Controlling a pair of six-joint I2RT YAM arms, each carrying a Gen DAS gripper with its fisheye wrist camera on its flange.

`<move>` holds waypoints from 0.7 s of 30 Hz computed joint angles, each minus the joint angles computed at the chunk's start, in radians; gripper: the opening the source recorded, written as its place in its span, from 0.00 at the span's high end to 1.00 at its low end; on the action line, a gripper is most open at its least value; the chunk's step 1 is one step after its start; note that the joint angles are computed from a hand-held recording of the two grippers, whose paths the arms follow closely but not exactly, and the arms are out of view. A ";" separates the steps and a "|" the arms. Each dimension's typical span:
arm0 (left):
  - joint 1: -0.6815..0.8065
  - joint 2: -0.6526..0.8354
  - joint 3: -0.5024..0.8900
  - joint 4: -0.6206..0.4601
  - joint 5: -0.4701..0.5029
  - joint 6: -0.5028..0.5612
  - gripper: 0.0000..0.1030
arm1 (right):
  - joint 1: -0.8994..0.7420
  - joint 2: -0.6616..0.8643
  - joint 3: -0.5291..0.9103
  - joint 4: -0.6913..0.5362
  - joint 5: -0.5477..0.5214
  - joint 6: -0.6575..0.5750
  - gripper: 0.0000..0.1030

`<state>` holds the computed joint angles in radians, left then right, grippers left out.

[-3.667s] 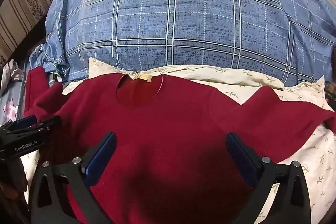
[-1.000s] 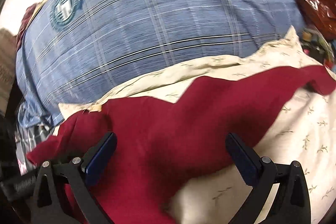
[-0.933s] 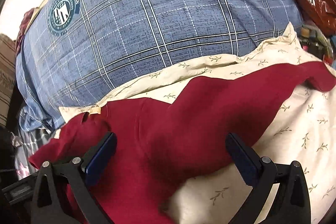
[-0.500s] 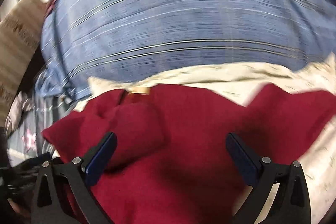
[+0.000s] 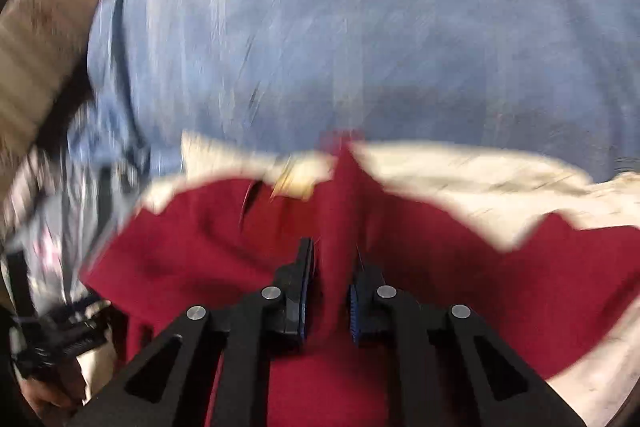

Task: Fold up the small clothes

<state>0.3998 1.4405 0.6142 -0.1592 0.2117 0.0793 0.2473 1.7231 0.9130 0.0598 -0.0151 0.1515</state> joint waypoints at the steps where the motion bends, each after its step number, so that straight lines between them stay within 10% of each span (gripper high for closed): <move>1: 0.005 0.007 -0.002 0.004 0.008 -0.003 0.24 | -0.029 -0.080 -0.076 0.050 0.000 -0.004 0.86; 5: 0.005 -0.021 0.001 -0.043 0.000 -0.023 0.24 | -0.096 -0.087 -0.166 0.103 0.071 -0.047 0.58; 8: 0.042 -0.085 -0.015 -0.085 0.033 -0.003 0.24 | -0.208 -0.013 -0.110 -0.069 -0.017 -0.037 0.56; 21: 0.162 -0.032 0.035 -0.138 0.183 -0.047 0.24 | -0.245 -0.091 -0.119 -0.046 -0.052 0.045 0.34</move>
<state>0.5616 1.4086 0.6496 -0.2969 0.3942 0.0327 0.0022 1.6326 0.7943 0.0137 -0.0671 0.1967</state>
